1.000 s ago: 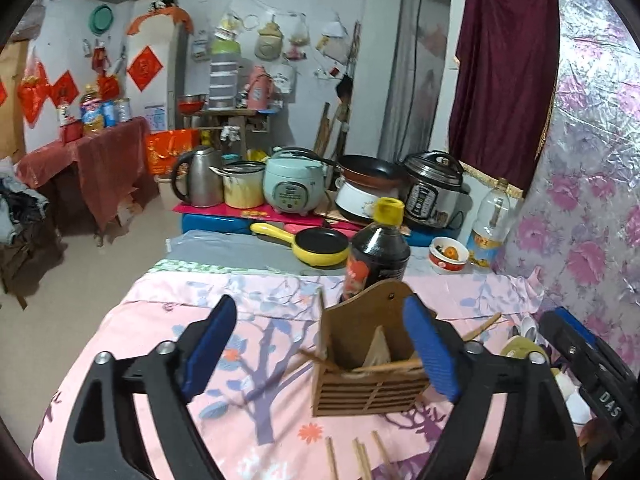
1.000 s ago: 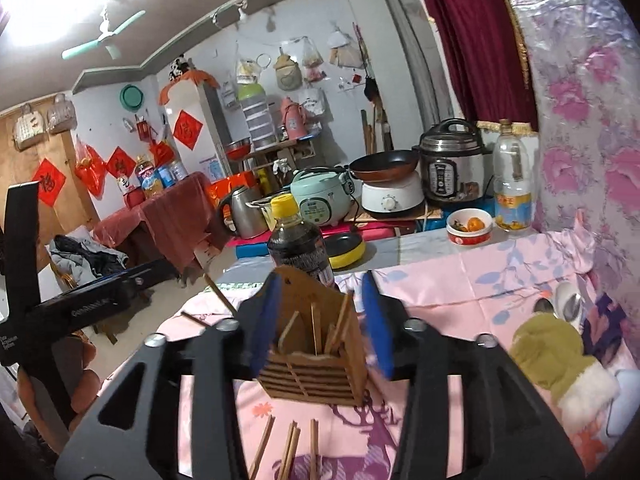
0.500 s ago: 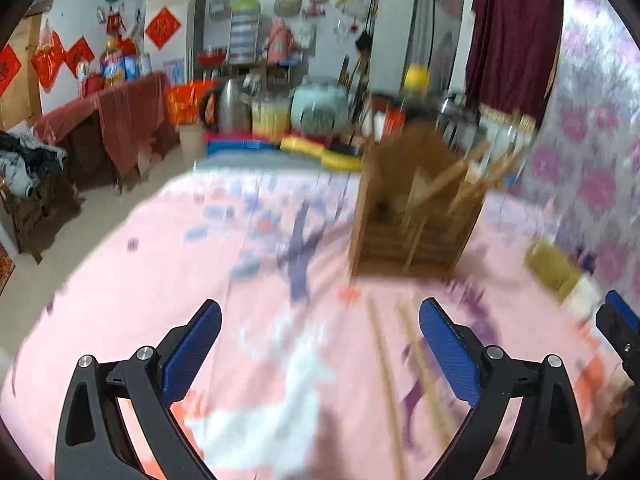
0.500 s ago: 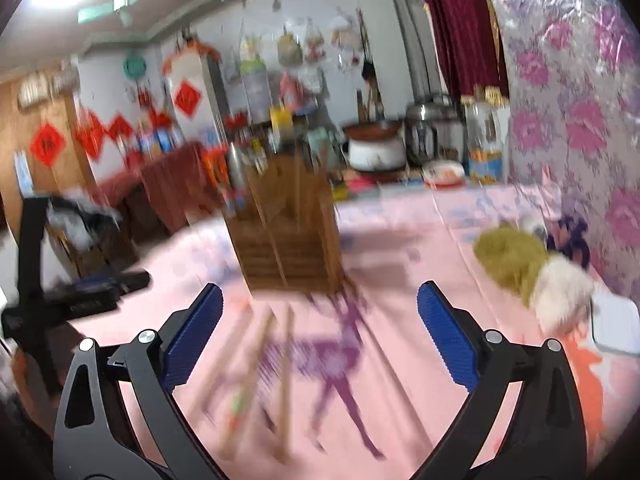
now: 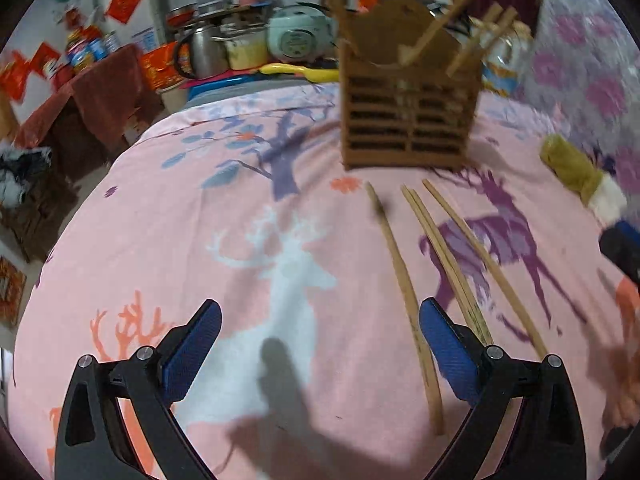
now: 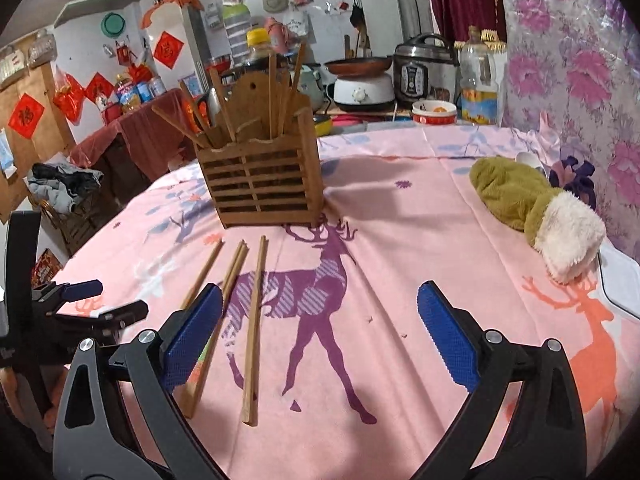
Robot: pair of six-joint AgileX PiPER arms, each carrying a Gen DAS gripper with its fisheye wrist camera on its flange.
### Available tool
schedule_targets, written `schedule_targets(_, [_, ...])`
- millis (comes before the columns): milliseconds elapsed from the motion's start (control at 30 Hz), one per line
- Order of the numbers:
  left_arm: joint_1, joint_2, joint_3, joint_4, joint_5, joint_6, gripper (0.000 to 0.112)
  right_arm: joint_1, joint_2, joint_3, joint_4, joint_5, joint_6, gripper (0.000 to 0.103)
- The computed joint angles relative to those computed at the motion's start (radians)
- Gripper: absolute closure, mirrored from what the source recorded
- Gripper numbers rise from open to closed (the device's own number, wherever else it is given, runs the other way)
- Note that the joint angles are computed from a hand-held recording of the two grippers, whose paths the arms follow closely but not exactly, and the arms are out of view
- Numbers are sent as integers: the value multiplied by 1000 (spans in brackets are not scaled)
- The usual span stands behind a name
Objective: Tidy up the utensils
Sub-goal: 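Move the right tool back toward the remaining chopsticks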
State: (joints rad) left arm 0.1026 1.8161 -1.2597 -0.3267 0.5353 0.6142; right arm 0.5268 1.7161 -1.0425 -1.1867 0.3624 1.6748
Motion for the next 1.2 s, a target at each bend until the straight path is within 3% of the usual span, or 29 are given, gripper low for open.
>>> schedule_targets(533, [-74,38,20,161,-8,-79,15,-70,9,8,173,-79,-99,9])
schedule_targets(733, [-88,33,43,213,-27,-106,15,-73,14,4,205,-71,-128,9])
schedule_targets(833, [-58,32,42,138,9,-32,15,-72,4,20,197,-73,-110,9])
schedule_targets(967, [16,58,-2,5,123,80,14,-62,-18,57,211,-83,-114,9])
schedule_targets(1200, [58,70,-25,51,128,11,14,5,-44,102,150,-38,-105,9])
